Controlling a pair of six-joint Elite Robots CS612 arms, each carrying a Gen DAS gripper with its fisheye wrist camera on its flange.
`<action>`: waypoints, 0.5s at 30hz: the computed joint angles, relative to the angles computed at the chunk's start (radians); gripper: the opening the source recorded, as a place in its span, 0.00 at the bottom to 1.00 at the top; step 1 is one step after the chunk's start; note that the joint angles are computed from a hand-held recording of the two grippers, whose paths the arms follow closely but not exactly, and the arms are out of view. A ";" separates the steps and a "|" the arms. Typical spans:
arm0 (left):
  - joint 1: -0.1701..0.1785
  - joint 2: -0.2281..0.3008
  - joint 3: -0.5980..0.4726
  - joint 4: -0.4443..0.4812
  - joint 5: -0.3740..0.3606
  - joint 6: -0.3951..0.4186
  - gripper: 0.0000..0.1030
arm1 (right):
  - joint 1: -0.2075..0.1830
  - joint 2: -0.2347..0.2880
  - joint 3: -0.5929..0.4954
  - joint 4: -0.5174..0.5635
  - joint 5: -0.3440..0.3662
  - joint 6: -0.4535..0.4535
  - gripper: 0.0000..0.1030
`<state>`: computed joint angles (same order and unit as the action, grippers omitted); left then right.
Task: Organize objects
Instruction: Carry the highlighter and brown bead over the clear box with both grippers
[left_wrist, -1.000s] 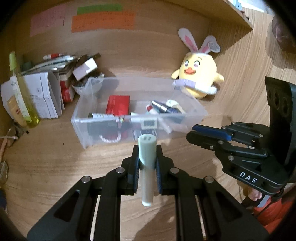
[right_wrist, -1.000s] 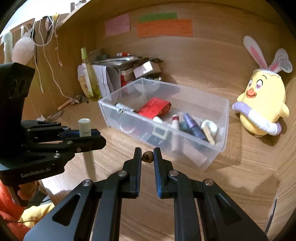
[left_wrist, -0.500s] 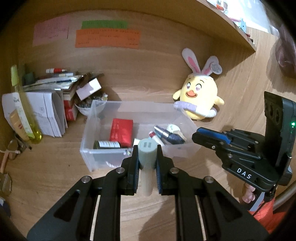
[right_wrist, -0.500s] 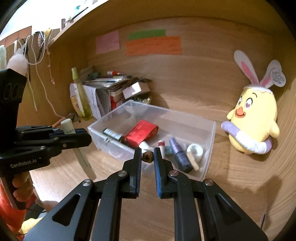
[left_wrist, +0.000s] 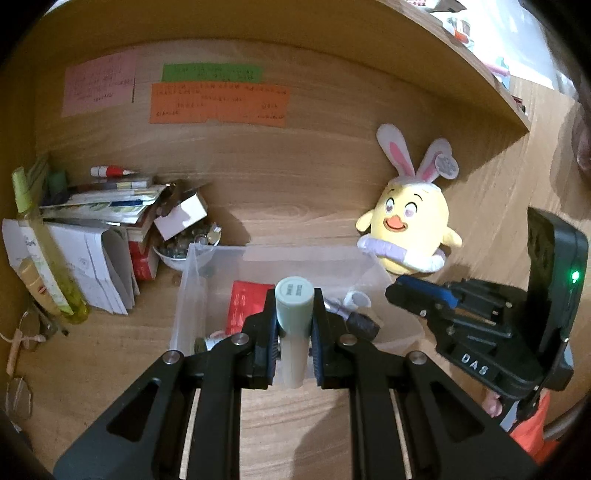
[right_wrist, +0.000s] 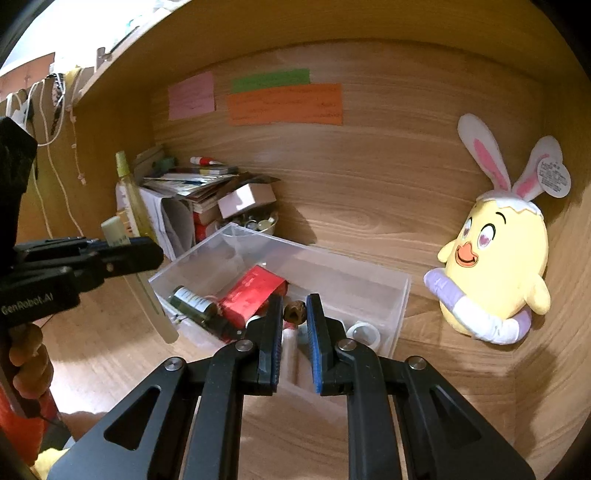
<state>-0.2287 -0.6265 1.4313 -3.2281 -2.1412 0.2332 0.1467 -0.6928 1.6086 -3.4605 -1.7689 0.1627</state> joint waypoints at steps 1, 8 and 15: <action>-0.003 0.002 -0.005 0.002 0.006 -0.002 0.14 | -0.002 0.002 -0.004 0.006 0.001 0.002 0.11; -0.016 0.023 -0.040 0.016 0.036 -0.019 0.14 | -0.011 0.017 -0.026 0.060 0.009 0.020 0.11; -0.025 0.031 -0.062 0.038 0.045 -0.022 0.14 | -0.017 0.029 -0.040 0.102 0.017 0.028 0.11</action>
<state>-0.2539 -0.5953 1.3689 -3.1902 -2.0966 0.2115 0.1297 -0.6637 1.5685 -3.3590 -1.7516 0.1910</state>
